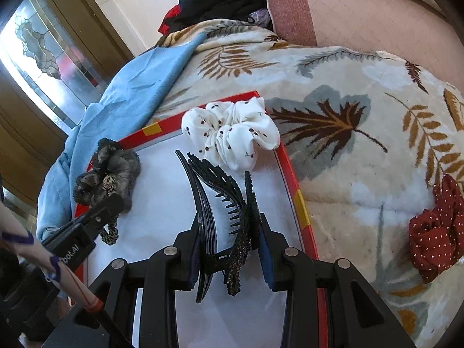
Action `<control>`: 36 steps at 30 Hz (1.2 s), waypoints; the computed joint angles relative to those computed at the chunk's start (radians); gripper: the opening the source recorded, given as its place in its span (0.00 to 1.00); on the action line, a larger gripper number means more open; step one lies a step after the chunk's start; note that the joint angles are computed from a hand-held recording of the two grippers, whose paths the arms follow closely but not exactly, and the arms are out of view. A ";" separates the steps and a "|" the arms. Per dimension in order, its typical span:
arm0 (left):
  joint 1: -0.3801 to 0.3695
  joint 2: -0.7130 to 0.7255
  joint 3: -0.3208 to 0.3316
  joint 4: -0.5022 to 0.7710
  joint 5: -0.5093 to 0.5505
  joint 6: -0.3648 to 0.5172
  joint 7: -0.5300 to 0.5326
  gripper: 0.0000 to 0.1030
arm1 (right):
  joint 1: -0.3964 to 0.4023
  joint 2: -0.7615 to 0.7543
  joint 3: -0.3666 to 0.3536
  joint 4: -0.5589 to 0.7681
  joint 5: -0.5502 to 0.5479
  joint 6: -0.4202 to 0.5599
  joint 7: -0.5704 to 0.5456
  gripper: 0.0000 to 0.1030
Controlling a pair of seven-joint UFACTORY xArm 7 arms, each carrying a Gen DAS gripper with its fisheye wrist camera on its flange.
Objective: Organize jewelry
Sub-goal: 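Carry the hair tie and claw clips into the red box and release them, then move both grippers back toward the remaining accessories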
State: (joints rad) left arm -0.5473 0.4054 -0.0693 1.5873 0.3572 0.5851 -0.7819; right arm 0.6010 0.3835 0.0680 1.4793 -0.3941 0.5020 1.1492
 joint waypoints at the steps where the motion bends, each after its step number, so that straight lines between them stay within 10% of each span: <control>1: -0.001 0.003 0.000 0.003 0.000 0.003 0.000 0.09 | -0.005 0.000 0.005 -0.003 0.009 -0.005 -0.008 0.37; 24: -0.009 -0.045 0.016 -0.052 0.054 -0.133 -0.066 0.39 | -0.006 -0.140 0.003 -0.111 -0.095 -0.079 0.090 0.53; 36: -0.025 -0.045 0.020 -0.049 0.080 -0.185 -0.085 0.41 | -0.128 -0.402 0.071 -0.410 -0.170 -0.159 0.259 0.54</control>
State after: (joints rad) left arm -0.5722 0.3609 -0.0495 1.5384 0.4374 0.4005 -0.8668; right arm 0.4733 -0.0186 0.1392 1.0690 -0.5637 0.3431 1.4080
